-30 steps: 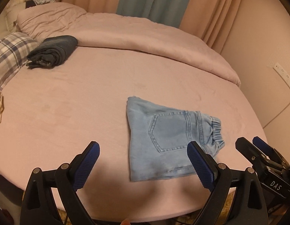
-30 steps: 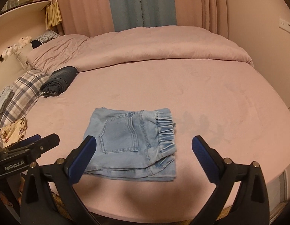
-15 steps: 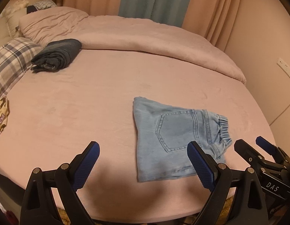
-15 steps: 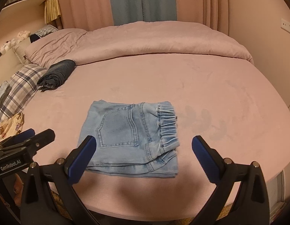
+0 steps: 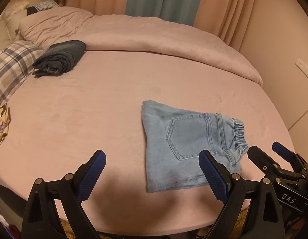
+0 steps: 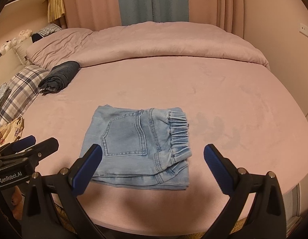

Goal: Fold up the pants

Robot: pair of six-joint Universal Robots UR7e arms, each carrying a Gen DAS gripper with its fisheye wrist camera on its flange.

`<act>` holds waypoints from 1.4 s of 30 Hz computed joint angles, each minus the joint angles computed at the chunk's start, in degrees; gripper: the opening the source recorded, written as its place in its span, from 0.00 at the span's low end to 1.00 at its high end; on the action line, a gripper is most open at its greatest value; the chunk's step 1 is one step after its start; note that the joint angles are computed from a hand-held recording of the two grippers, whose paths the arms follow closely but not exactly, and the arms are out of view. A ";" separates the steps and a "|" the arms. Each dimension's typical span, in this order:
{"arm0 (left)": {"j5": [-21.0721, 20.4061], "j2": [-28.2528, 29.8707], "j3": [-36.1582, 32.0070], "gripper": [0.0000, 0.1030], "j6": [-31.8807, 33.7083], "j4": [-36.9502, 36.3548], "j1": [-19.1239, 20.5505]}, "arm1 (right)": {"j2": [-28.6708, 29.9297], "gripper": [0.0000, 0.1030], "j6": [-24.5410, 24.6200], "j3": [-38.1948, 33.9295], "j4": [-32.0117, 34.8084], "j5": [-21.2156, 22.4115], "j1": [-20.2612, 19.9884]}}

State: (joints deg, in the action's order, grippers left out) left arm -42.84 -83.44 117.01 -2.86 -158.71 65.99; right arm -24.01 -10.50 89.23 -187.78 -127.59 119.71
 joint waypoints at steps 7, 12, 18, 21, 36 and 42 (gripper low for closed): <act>-0.68 -0.12 -0.36 0.91 -0.35 1.64 0.16 | 0.06 1.00 0.26 -0.07 0.41 -0.22 -0.09; -1.41 -0.30 -0.28 0.91 -0.22 2.18 0.08 | 0.00 1.00 0.61 0.22 0.45 -0.44 -0.15; -0.58 -0.13 0.01 0.91 0.56 1.67 -0.32 | -0.13 1.00 0.82 0.34 0.73 -0.49 -0.34; -0.69 -0.15 -0.02 0.91 0.35 2.09 -0.39 | -0.23 1.00 1.00 0.45 0.87 -0.60 -0.45; -0.02 0.26 0.13 0.91 0.35 3.06 -0.94 | -0.15 1.00 1.41 0.27 1.59 -0.98 -0.59; -0.11 0.20 0.12 0.91 0.46 3.02 -0.88 | -0.14 1.00 1.61 0.36 1.62 -1.16 -0.50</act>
State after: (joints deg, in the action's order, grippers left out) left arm -42.95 -83.24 117.13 -2.40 -155.70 65.11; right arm -24.15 -8.89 89.58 -186.16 -128.75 119.21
